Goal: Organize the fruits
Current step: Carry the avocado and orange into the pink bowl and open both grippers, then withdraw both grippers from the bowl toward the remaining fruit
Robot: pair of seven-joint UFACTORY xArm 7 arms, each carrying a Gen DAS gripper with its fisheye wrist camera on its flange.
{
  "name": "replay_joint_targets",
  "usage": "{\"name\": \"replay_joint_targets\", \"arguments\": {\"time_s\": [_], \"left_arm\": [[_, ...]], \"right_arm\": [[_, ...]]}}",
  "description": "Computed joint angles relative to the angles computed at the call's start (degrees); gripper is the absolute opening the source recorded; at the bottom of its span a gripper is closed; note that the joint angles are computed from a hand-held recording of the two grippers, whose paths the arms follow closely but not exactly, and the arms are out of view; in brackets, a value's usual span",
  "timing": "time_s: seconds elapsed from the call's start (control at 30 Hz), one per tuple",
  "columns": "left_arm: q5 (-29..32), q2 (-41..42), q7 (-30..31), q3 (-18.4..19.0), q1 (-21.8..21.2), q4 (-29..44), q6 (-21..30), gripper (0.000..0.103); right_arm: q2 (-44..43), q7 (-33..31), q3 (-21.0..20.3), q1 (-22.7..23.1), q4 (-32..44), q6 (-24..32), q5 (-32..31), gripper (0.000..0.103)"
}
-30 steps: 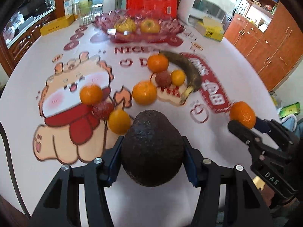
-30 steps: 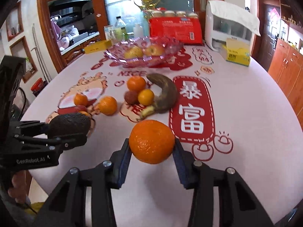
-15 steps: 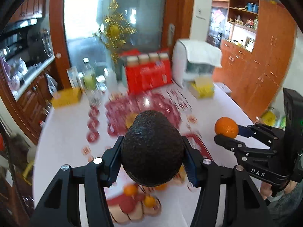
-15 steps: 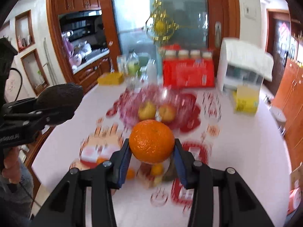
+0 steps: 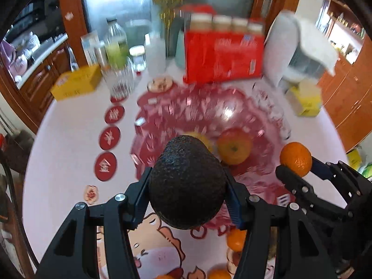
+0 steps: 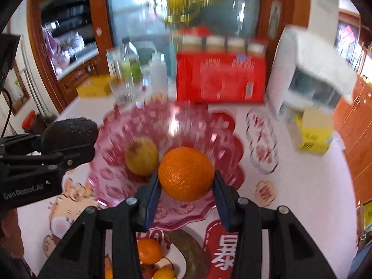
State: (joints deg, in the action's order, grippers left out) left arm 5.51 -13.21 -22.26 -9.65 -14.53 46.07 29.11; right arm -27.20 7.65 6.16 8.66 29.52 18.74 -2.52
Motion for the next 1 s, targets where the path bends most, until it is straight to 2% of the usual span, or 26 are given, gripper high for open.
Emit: {"name": "replay_joint_targets", "arguments": {"time_s": [0.1,0.2,0.27,0.37,0.43,0.47,0.5,0.63,0.8,1.0], "left_arm": [[0.95,5.17,-0.81,-0.33,0.04,1.18,-0.88,0.056],[2.14,8.05,-1.39,-0.24,-0.48,1.62,-1.32,0.056],[2.29,9.32,-1.42,0.03,-0.89,2.21,-0.95,0.056],[-3.76,10.28,2.89,1.16,-1.49,2.20,-1.35,0.059],[-5.82,9.40,3.90,1.55,-1.45,1.42,-2.36,0.076],[-6.24,8.27,3.42,1.69,-1.29,0.58,-3.49,0.080],[-7.29,7.44,3.86,1.89,-1.28,0.13,-4.01,0.084],[-11.88,3.59,6.67,2.89,-1.47,-0.71,-2.70,0.085],[-9.32,-2.95,5.46,2.15,-0.46,-2.85,-0.88,0.085],[-8.01,-10.61,5.48,1.65,-0.45,-4.85,2.95,0.085]], "right_arm": [[5.20,-0.19,0.10,0.00,0.83,-1.07,-0.21,0.044],[8.89,1.38,1.78,-1.47,1.79,-1.57,-3.02,0.044],[10.35,1.15,1.27,-0.89,2.34,-1.21,-3.04,0.045],[11.27,0.42,0.19,-0.01,2.16,-1.58,-2.40,0.045],[11.27,-0.90,-1.02,0.92,1.76,-1.84,-0.53,0.046],[11.02,-2.00,-1.81,1.62,1.42,-2.22,0.85,0.046],[10.35,-3.36,-2.66,2.51,0.96,-2.39,2.49,0.048],[6.45,-2.62,-1.75,1.67,-0.65,-2.45,2.86,0.052],[-0.34,-2.30,-1.61,1.75,-2.28,-0.38,3.08,0.052],[-9.85,-1.67,-0.84,2.05,-3.94,5.08,3.07,0.052]]}}
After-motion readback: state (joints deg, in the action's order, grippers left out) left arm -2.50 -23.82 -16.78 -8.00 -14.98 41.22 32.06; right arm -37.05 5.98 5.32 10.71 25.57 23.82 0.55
